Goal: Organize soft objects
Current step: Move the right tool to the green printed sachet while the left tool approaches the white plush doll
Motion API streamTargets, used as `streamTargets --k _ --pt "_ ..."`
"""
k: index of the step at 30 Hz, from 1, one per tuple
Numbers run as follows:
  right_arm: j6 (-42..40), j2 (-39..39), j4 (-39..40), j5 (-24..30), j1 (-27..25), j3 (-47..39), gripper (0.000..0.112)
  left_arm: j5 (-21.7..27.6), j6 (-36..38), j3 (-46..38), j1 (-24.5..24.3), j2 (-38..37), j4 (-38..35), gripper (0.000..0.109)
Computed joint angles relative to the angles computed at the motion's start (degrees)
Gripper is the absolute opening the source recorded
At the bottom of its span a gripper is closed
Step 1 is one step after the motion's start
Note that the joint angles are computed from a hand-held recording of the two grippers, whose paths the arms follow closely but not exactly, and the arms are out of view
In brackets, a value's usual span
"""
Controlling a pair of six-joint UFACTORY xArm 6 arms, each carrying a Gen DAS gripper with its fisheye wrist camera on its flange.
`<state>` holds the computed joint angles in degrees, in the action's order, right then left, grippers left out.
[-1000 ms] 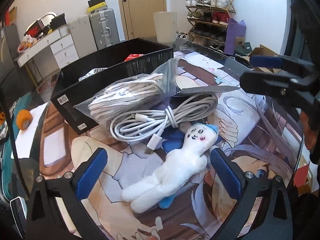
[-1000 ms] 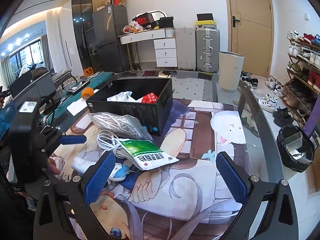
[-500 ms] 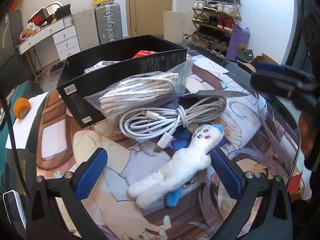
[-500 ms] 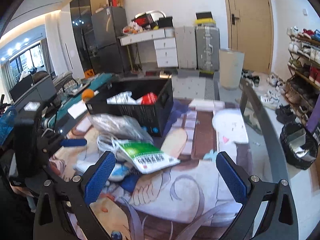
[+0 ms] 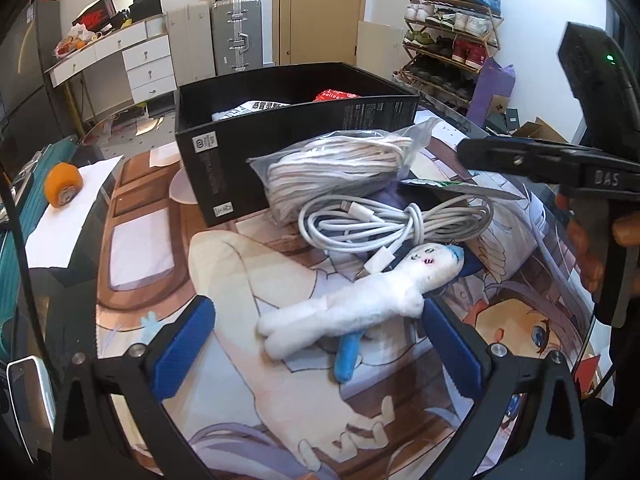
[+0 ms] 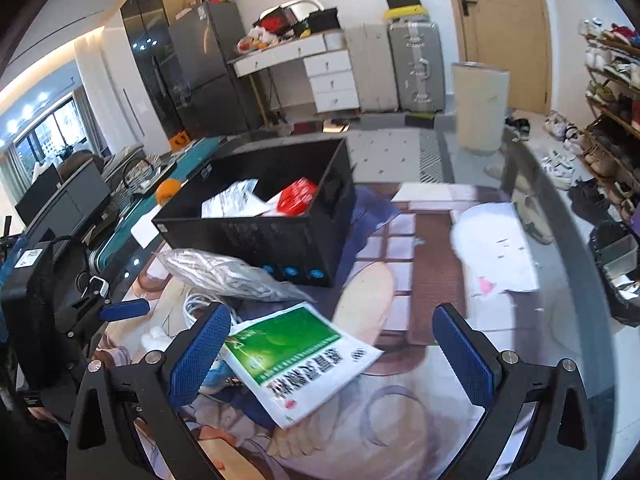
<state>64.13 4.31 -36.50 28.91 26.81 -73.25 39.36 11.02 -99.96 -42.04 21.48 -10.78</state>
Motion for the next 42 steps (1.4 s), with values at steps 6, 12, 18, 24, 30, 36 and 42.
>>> streamTargets --k 6,12,18,24,30,36,42 --pt "-6.1 4.3 7.1 2.9 0.9 -3.8 0.102 -0.3 0.7 1.7 0.5 -1.2 -0.4 0.103" --pt "-5.9 2.5 8.9 4.8 0.6 -1.3 0.102 0.0 0.1 1.5 0.8 -1.0 -0.5 0.103" --pt "-6.6 0.8 8.9 8.3 0.4 0.3 0.102 -0.1 0.4 1.4 0.6 -0.9 -0.2 0.103" --pt "-8.5 4.9 11.8 10.2 1.0 -5.0 0.102 0.2 0.6 1.1 0.5 -0.7 -0.2 0.103" --pt "-6.4 8.6 10.4 14.4 1.9 -10.2 0.102 0.3 1.2 1.4 0.6 -0.9 -1.0 0.103" --pt "-5.3 6.2 9.7 14.8 1.2 -7.4 0.102 0.3 1.3 1.2 0.6 -0.8 -0.7 0.103" --pt "-7.5 8.6 10.3 17.1 1.6 -10.8 0.102 0.4 1.5 1.1 0.7 -0.8 -1.1 0.103"
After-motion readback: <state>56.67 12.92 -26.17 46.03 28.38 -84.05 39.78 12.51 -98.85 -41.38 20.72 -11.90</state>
